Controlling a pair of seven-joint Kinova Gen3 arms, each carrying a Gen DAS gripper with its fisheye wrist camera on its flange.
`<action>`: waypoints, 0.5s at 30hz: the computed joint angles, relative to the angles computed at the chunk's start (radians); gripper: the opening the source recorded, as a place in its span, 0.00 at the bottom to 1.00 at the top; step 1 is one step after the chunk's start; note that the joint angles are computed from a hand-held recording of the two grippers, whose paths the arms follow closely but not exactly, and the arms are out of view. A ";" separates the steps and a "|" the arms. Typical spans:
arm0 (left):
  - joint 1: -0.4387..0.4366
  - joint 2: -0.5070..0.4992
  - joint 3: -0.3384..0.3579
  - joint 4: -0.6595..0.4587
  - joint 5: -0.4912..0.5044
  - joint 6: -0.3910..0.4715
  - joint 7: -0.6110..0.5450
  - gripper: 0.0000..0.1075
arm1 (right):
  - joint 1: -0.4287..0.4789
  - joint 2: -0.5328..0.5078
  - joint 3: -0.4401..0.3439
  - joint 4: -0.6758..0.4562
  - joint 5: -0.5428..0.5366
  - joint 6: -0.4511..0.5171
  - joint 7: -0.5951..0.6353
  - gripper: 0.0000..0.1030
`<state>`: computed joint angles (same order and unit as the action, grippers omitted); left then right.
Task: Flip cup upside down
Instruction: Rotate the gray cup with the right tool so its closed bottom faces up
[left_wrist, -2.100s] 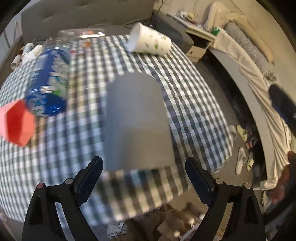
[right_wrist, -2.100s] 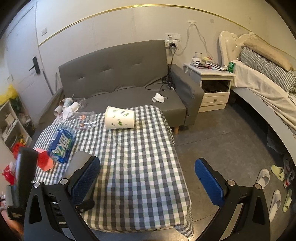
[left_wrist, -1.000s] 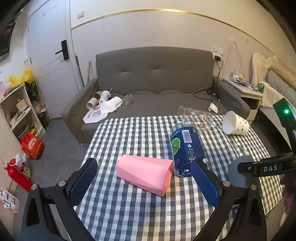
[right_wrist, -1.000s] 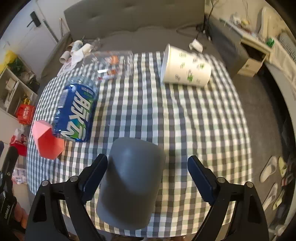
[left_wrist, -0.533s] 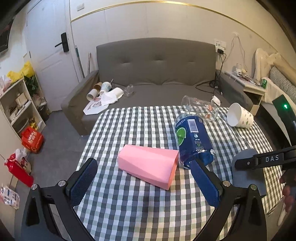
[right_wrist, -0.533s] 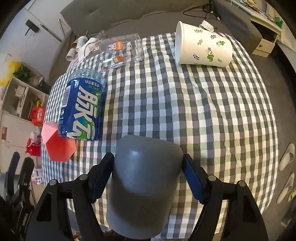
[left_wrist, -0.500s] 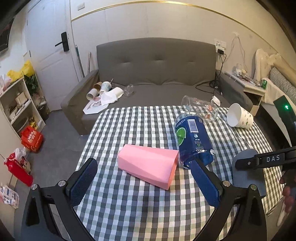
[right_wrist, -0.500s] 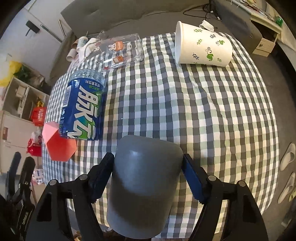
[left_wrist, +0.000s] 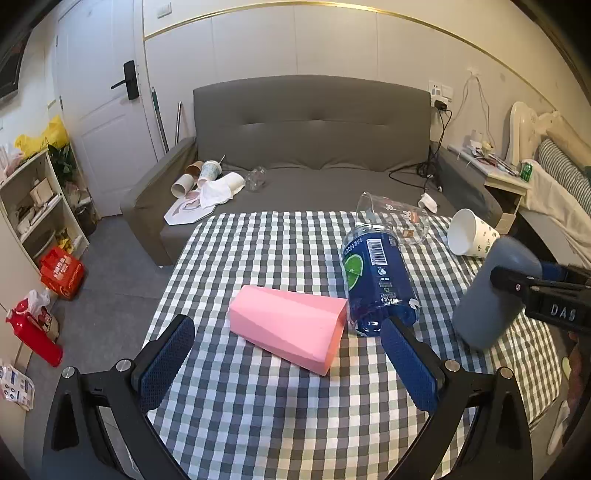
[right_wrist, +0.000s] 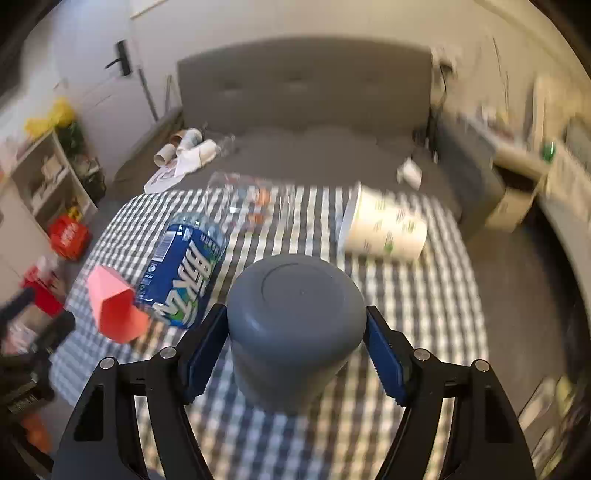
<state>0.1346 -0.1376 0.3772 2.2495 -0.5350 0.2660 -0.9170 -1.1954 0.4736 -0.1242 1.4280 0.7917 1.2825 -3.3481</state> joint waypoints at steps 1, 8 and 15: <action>0.002 0.002 0.000 -0.001 0.002 0.002 0.000 0.96 | -0.018 0.017 0.007 -0.011 0.030 0.031 0.017 0.71; 0.024 0.031 0.012 -0.015 -0.041 0.007 0.048 0.96 | -0.048 0.038 0.008 0.006 0.075 0.043 0.019 0.71; 0.062 0.058 0.001 -0.022 -0.122 -0.011 0.142 0.96 | -0.039 0.020 -0.002 0.051 0.102 -0.040 0.000 0.71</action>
<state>0.1969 -0.0793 0.3778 2.2277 -0.6567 0.2546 -0.7749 -1.2343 0.4939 -0.1261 1.4791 0.8938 1.2420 -3.3485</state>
